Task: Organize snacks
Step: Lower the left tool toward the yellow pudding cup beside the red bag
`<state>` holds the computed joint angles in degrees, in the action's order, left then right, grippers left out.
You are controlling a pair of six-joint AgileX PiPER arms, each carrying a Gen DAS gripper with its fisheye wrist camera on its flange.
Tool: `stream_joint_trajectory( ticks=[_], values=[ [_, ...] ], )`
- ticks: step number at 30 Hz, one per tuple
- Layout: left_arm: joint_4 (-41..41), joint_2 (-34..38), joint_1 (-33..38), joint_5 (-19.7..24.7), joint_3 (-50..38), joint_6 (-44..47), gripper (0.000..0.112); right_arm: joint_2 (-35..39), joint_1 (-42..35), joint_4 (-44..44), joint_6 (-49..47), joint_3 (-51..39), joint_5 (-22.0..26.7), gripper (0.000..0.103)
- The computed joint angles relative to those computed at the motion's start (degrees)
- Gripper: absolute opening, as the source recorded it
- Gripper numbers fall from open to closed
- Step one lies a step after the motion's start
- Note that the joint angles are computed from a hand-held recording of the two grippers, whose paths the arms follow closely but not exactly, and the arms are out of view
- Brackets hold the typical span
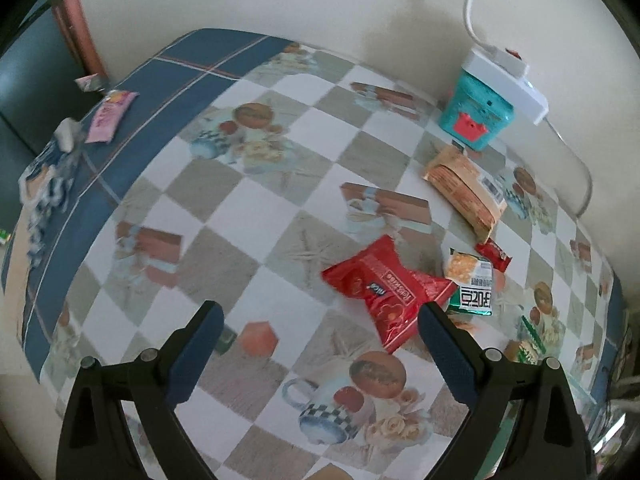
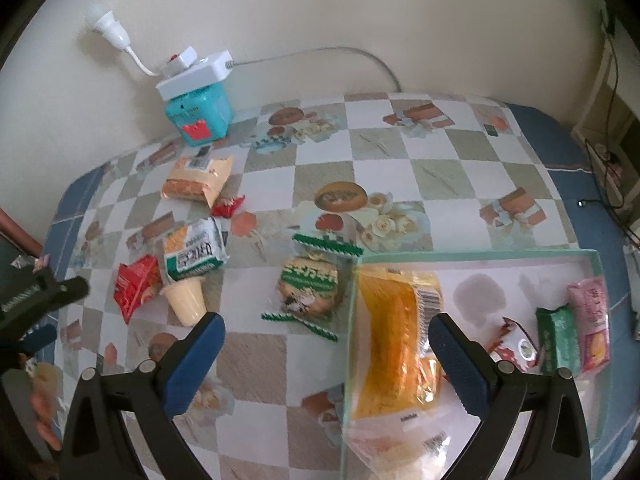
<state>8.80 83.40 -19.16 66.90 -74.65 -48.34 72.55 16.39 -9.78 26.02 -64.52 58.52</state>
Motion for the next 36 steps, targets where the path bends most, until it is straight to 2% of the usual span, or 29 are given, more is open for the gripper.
stream_joint_trajectory(
  ticks=[2, 8, 14, 21, 28, 34, 36],
  values=[
    [-0.34, 0.84, 0.23, -1.50, 0.56, 0.85, 0.098, 0.11, 0.72, -0.15, 0.17, 0.84, -2.50, 0.103],
    [-3.59, 2.63, 2.30, -4.48, 2.56, 3.80, 0.098, 1.81, -0.04, 0.96, -1.92, 1.68, -6.01, 0.103],
    [-4.21, 4.61, 0.97, -4.59, 1.52, 4.19, 0.098, 4.03, -2.65, 5.45, -7.07, 0.68, -7.50, 0.103],
    [-5.91, 6.33, -0.64, -4.82, 0.02, 5.00, 0.098, 7.99, -3.30, 6.50, -10.67, -3.79, -5.06, 0.103],
    [-7.73, 5.63, -0.98, -6.22, 0.69, 4.89, 0.098, 11.59, -11.09, 20.74, -21.67, -8.47, -0.04, 0.103],
    [-8.07, 5.07, -2.38, -6.19, 0.34, 3.94, 0.098, 12.45, -9.48, 13.51, -20.99, -11.47, 2.55, 0.102],
    [-7.03, 5.66, -3.84, -5.65, -0.43, 3.47, 0.098, 12.70, -9.45, 11.62, -21.58, -12.77, 3.47, 0.099]
  ],
)
